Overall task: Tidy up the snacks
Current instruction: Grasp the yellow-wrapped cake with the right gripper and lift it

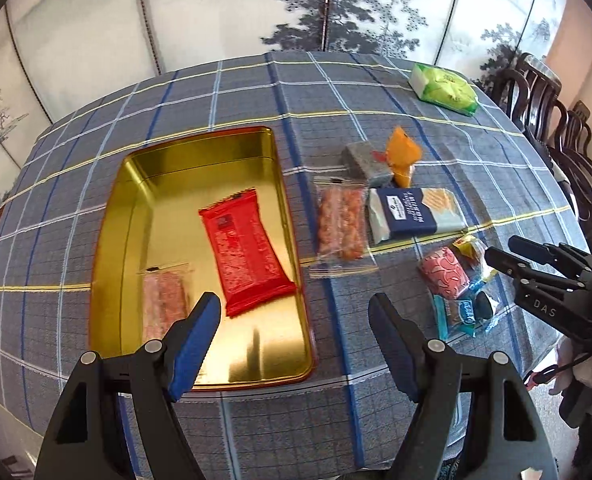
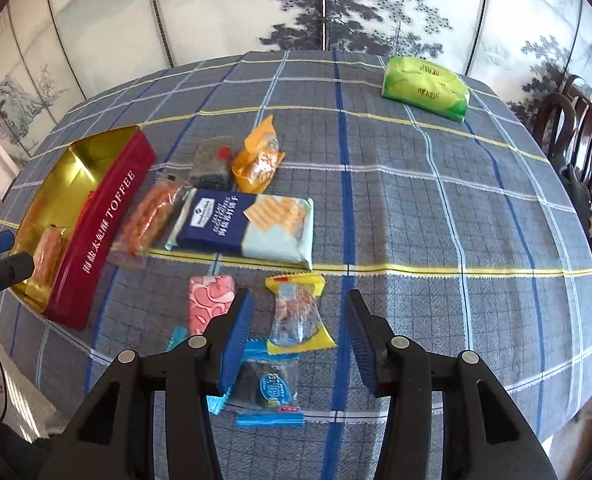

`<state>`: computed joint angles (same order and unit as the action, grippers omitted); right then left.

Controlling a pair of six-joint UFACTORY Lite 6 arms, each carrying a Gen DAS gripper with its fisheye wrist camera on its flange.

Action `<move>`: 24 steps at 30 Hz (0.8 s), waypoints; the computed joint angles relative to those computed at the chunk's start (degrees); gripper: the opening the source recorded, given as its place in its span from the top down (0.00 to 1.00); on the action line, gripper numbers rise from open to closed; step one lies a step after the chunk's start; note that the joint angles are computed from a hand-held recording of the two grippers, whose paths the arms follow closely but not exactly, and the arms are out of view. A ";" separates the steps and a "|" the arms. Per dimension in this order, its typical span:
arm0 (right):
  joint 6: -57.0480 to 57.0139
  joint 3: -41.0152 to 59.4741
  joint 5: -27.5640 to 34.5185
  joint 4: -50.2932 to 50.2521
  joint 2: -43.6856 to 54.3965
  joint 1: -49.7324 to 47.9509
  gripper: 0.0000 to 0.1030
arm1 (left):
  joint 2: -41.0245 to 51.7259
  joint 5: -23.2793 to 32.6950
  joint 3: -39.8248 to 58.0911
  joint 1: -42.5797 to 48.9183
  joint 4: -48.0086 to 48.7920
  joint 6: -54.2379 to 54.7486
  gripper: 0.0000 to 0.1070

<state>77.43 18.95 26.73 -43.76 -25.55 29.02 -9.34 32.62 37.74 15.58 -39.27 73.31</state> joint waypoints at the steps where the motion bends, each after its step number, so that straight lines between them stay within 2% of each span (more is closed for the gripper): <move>1: 0.15 -0.67 -1.14 -0.47 0.21 -0.80 0.53 | -0.53 -0.28 -0.67 -1.33 0.58 -1.09 0.31; 4: 2.27 -1.23 -4.90 -3.85 2.83 -2.68 0.53 | -1.70 -1.07 -2.27 -4.72 1.48 -3.16 0.31; 10: 11.03 0.14 -11.95 -16.79 10.81 -6.61 0.53 | -0.35 -2.97 -2.68 -8.06 3.50 -7.38 0.31; 14: 20.07 0.30 -13.63 -27.07 13.60 -7.31 0.54 | 2.31 -4.60 -0.96 -9.01 3.57 -9.32 0.31; 17: 25.56 -0.55 -13.11 -32.45 13.59 -6.84 0.59 | 4.24 -6.36 0.35 -9.76 3.60 -10.40 0.31; 19: 26.94 -1.63 -14.31 -34.22 12.61 -7.81 0.68 | 5.48 -7.82 1.15 -10.66 4.65 -12.14 0.31; 24: 29.14 -4.67 -15.24 -37.40 8.62 -9.79 0.70 | 9.45 -9.24 4.10 -12.57 5.69 -15.19 0.31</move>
<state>106.57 14.28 11.49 -81.16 -16.93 19.23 0.11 23.39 41.84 3.02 -33.59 58.12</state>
